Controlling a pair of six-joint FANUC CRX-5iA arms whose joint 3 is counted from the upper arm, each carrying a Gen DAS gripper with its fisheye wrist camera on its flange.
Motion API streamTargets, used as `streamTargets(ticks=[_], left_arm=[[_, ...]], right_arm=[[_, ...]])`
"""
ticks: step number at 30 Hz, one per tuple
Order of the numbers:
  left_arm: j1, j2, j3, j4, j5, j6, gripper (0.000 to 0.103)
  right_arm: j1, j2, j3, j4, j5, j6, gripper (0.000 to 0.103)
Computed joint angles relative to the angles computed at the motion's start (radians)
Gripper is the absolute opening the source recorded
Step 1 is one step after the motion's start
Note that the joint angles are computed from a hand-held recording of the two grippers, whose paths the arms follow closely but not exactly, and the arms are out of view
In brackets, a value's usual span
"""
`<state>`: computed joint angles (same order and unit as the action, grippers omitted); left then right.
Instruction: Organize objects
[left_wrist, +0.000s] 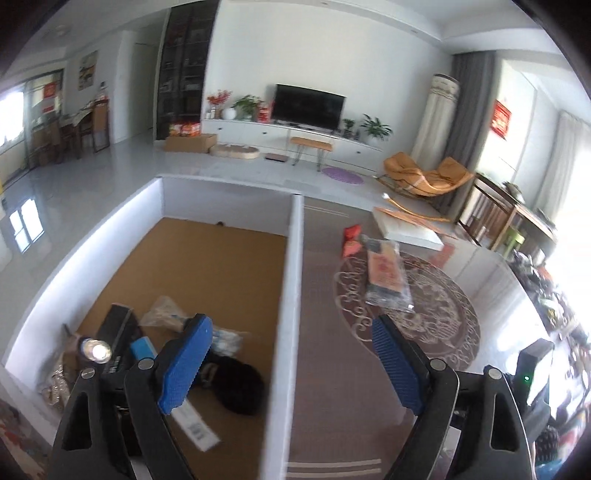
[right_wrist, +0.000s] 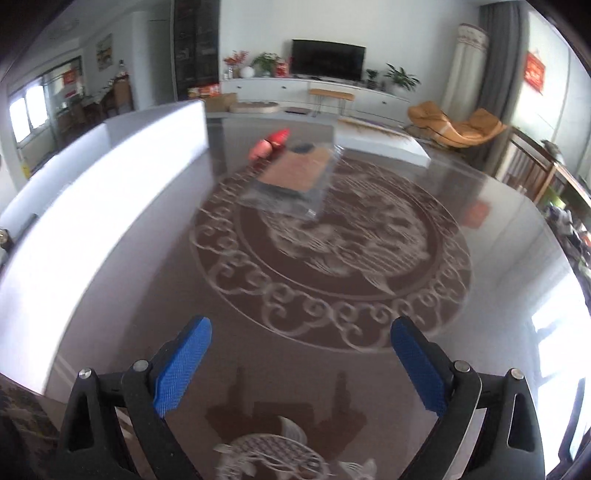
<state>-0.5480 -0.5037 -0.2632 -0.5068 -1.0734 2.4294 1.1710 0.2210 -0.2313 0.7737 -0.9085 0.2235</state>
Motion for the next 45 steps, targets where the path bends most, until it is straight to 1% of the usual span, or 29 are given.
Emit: streamTargets(ticks=[3, 6, 9, 11, 15, 17, 23, 27, 31, 35, 38, 42, 45], left_arm=[[-0.107, 0.107, 0.073, -0.024, 0.009, -0.010, 0.098], [-0.152, 0.212, 0.120, 0.018, 0.035, -0.050, 0.098], [-0.164, 0.306, 0.134, 0.059, 0.076, -0.065, 0.098], [-0.153, 0.360, 0.135, 0.095, 0.090, -0.071, 0.098], [-0.124, 0.438, 0.123, 0.156, 0.107, -0.062, 0.098], [-0.115, 0.455, 0.112, 0.162, 0.111, -0.057, 0.098], [-0.121, 0.485, 0.117, 0.099, 0.084, -0.033, 0.098], [-0.098, 0.476, 0.095, 0.103, 0.099, -0.055, 0.098], [-0.071, 0.473, 0.074, 0.132, 0.114, -0.079, 0.098], [-0.072, 0.486, 0.087, 0.109, 0.097, -0.077, 0.098], [-0.069, 0.491, 0.091, 0.102, 0.102, -0.072, 0.098], [-0.068, 0.504, 0.103, 0.095, 0.100, -0.061, 0.103], [-0.070, 0.508, 0.107, 0.087, 0.100, -0.050, 0.103]], right_arm=[[-0.020, -0.039, -0.076, 0.013, -0.011, -0.062, 0.098], [-0.036, -0.062, -0.109, 0.015, -0.018, -0.089, 0.098], [-0.039, -0.066, -0.116, 0.015, -0.029, -0.103, 0.098], [-0.039, -0.060, -0.110, 0.002, -0.044, -0.091, 0.098], [-0.055, -0.058, -0.106, -0.021, -0.017, -0.078, 0.098], [-0.057, -0.061, -0.108, -0.029, -0.006, -0.082, 0.099], [-0.070, -0.069, -0.113, -0.059, 0.025, -0.093, 0.101], [-0.072, -0.070, -0.116, -0.064, 0.030, -0.100, 0.103], [-0.072, -0.070, -0.116, -0.063, 0.031, -0.101, 0.103], [-0.072, -0.070, -0.117, -0.063, 0.031, -0.102, 0.103], [-0.072, -0.070, -0.117, -0.063, 0.032, -0.102, 0.103], [-0.072, -0.069, -0.117, -0.062, 0.032, -0.103, 0.103], [-0.072, -0.069, -0.117, -0.062, 0.032, -0.103, 0.103]])
